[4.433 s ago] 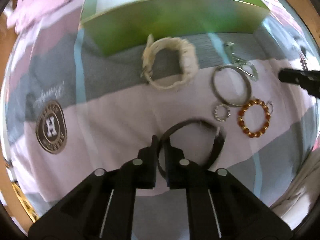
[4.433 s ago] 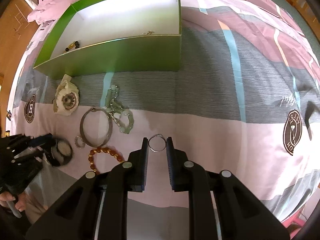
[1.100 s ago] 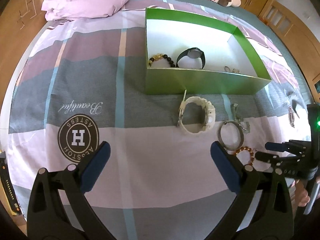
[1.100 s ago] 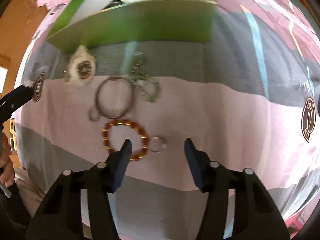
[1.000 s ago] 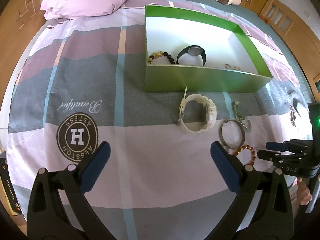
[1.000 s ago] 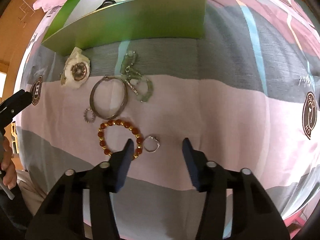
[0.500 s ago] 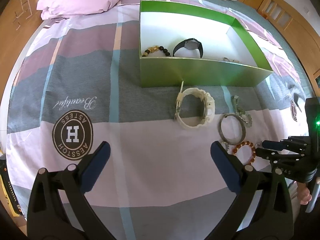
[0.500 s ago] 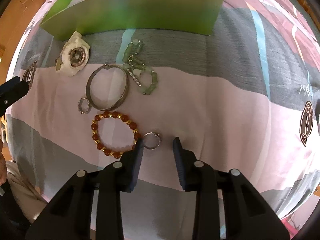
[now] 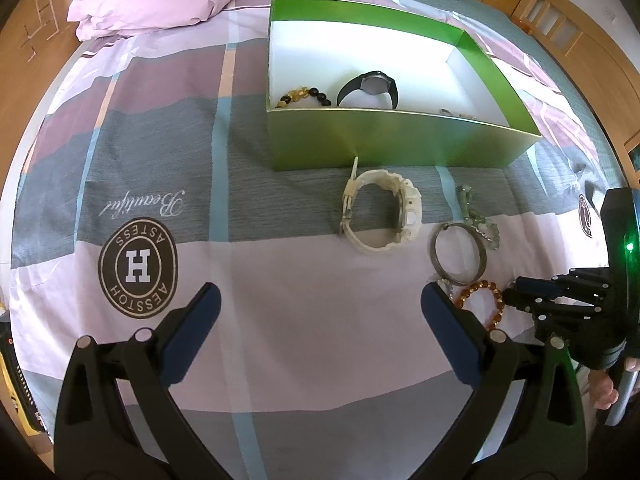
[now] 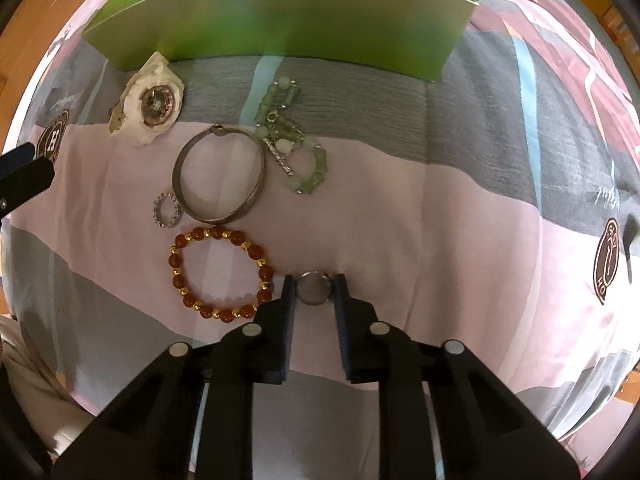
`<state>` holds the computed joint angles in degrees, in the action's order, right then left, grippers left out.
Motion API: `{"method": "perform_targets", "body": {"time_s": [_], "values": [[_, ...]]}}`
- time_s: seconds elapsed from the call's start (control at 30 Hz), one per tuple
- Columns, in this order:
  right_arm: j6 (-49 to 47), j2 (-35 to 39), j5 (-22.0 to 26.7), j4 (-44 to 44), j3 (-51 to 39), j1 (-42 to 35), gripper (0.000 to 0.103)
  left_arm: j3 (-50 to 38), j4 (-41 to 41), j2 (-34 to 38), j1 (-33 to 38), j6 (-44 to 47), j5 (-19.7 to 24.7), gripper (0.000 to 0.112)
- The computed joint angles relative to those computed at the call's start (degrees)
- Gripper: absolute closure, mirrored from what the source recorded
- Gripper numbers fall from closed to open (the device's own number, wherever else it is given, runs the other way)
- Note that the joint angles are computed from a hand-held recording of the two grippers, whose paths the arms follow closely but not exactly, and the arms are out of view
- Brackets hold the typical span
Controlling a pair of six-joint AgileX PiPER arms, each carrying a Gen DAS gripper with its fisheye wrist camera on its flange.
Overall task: Organize jewelry
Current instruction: 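Grasp another small silver ring beside the red-gold beaded bracelet with the right tool, then grasp the white watch with the left tool while the right tool holds the silver ring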
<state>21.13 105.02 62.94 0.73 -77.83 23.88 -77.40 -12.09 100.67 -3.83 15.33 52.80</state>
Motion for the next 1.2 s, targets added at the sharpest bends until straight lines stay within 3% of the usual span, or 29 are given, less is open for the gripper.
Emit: {"method": "perform_targets", "body": {"time_s": [0.3, 0.5, 0.7, 0.77, 0.87, 1.07, 1.2], "values": [[-0.6, -4.1, 0.1, -0.5, 0.3, -0.8, 0.084, -0.5, -2.0, 1.0, 0.9, 1.9, 0.5, 0.012], [1.4, -9.8, -4.2, -1.1, 2.4, -3.2, 0.084, -0.1, -2.1, 1.6, 0.6, 2.4, -0.4, 0.012], [-0.6, -9.2, -5.0, 2.5, 2.1, -6.5, 0.084, -10.5, -6.5, 8.3, 0.7, -1.7, 5.2, 0.012], [-1.0, -9.6, -4.7, 3.0, 2.5, -7.0, 0.084, -12.6, -2.8, 10.0, -1.3, -4.9, 4.5, 0.012], [0.7, -10.6, -5.0, 2.7, 3.8, -6.2, 0.084, -16.4, 3.0, 14.1, -3.8, -11.0, 4.4, 0.021], [-1.2, -11.4, -5.1, 4.6, 4.0, -8.8, 0.084, -13.8, -5.9, 13.4, -3.3, -9.8, 2.3, 0.023], [-1.4, -11.5, -4.5, 4.5, 3.8, -8.9, 0.084, -11.0, -6.5, 10.7, -6.2, -9.2, 0.6, 0.023]]}}
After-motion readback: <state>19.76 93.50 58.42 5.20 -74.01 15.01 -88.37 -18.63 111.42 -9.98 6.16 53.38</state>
